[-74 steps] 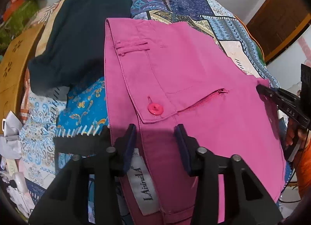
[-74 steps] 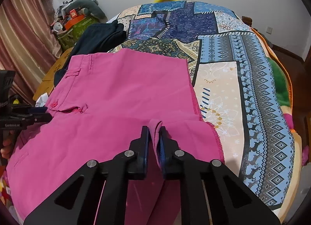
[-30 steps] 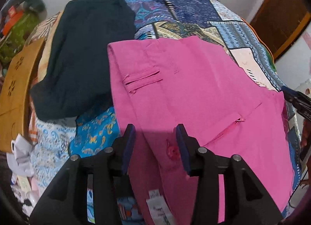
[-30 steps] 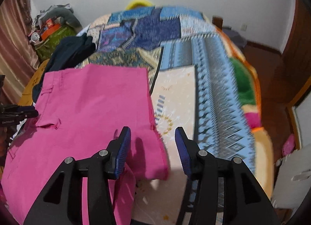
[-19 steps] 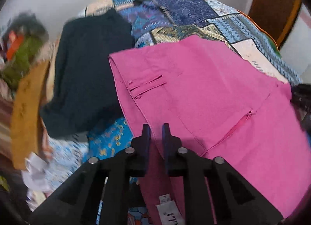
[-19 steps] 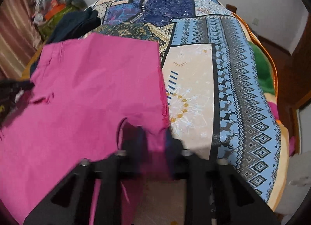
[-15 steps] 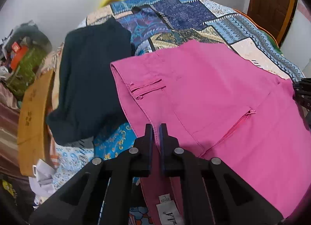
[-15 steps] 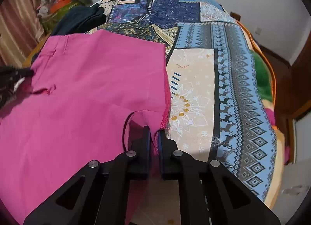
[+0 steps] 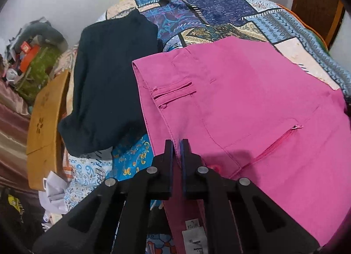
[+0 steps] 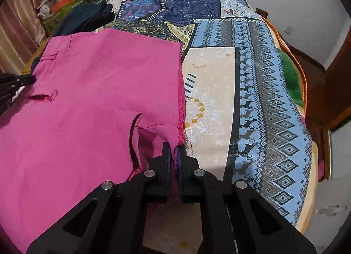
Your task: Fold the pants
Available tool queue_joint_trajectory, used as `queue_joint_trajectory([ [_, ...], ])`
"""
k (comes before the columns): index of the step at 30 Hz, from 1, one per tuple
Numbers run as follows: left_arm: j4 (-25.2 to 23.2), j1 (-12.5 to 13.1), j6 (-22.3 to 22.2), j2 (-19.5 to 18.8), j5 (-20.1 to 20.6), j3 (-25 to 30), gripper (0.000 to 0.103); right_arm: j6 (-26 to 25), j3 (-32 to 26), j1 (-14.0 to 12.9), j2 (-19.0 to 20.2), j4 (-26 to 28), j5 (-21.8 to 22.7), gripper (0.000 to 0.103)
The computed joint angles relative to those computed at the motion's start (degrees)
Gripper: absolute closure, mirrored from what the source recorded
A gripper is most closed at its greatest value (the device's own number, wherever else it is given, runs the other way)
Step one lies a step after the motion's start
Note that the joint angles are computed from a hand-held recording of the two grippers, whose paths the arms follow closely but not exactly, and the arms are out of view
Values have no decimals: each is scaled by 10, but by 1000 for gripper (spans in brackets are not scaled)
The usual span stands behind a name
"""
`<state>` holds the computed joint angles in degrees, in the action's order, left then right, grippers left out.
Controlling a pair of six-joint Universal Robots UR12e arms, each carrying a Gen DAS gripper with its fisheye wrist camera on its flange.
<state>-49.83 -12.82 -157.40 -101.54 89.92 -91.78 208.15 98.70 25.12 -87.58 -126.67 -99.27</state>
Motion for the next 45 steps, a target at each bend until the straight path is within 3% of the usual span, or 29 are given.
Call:
queue_joint_trajectory([
  [2, -19, 6, -11, 2, -20, 7, 94, -3, -2, -1, -4, 3, 1, 93],
  [5, -6, 12, -20, 12, -27, 5, 90, -13, -6, 6, -10, -1, -30, 92],
  [7, 0, 17, -29, 17, -41, 6, 76, -22, -9, 12, -15, -12, -59, 87],
  [10, 19, 25, -49, 20, -61, 10, 55, -33, -13, 14, -19, -37, -81, 70],
  [12, 42, 28, -57, 19, -62, 13, 47, -45, -19, 13, -17, -62, -90, 57],
  [14, 49, 28, -65, 11, -58, 24, 41, -57, -31, 11, -9, -72, -91, 51],
  [22, 33, 26, -78, -30, -50, 70, 40, -69, -66, -14, 38, -104, -30, 47],
  [30, -11, 26, -92, -77, -51, 106, 40, -78, -101, -49, 89, -52, 54, 47],
  [35, -23, 30, -99, -91, -68, 112, 41, -82, -114, -66, 114, -32, 76, 47],
  [38, -11, 31, -88, -90, -79, 106, 46, -70, -117, -79, 125, -25, 100, 47],
  [41, -6, 30, -76, -89, -91, 103, 60, -57, -116, -90, 132, -21, 132, 48],
  [43, -1, 28, -65, -89, -93, 102, 72, -47, -106, -92, 132, -47, 145, 53],
  [45, 13, 24, -57, -88, -83, 97, 76, -47, -104, -94, 134, -56, 157, 70],
])
